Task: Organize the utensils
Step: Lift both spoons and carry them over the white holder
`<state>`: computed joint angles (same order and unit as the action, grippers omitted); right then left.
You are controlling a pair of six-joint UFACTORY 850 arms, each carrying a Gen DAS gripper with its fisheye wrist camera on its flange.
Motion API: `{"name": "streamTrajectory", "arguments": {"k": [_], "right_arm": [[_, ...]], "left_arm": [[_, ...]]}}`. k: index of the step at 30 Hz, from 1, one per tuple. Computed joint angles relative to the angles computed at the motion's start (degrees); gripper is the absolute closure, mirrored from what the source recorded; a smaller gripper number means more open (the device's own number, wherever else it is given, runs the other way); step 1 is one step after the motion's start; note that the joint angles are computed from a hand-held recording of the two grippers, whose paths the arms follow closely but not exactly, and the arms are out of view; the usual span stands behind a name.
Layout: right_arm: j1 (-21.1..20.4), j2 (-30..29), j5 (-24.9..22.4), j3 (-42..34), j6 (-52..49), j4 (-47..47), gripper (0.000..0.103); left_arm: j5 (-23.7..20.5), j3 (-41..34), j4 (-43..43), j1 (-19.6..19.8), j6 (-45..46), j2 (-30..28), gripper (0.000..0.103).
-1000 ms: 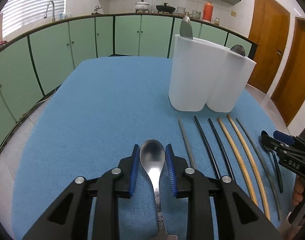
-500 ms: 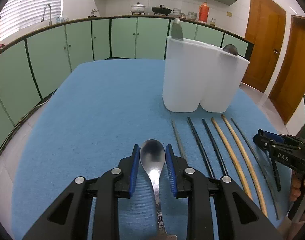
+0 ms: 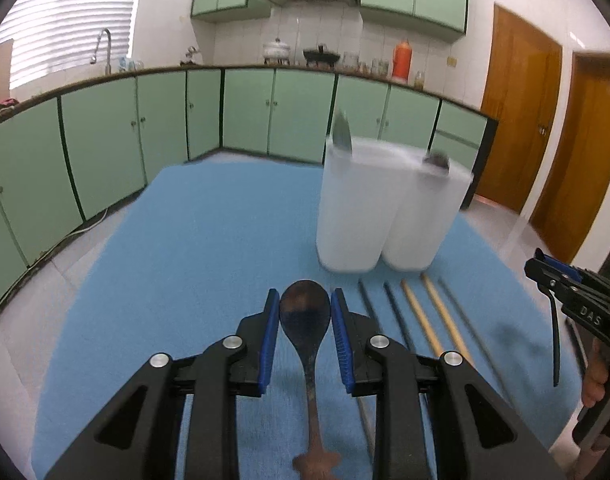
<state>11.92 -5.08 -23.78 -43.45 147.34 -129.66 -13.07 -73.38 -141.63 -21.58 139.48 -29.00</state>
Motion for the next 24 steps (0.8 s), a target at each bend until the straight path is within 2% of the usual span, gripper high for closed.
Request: {"name": "streamTrajectory", "arguments": {"k": [2, 5, 9, 17, 24], "right_arm": [[-0.41, 2.11, -1.73, 1.04, 6.32, -6.86, 0.069], [-0.74, 3.71, -4.88, 1.62, 10.95, -12.38, 0.069], [-2.59, 4.15, -6.68, 0.7, 19.49, -21.86, 0.069], [-5.37, 0.33, -9.55, -6.43, 25.84, -32.89, 0.069], [-7.02, -4.76, -11.84, -13.54, 29.19, -37.15, 0.069]], "left_arm": [[-2.17, 0.67, -3.77, 0.34, 2.96, 0.96, 0.077], [-5.66, 0.99, -8.18, 0.7, 6.36, 1.91, 0.077], [-8.75, -0.69, -9.89, 0.79, 7.62, 1.8, 0.077], [-12.52, -7.28, -11.49, 0.21, 8.97, 0.2, 0.077], [-14.41, -13.75, -12.01, -0.93, 10.48, -1.84, 0.077]]}}
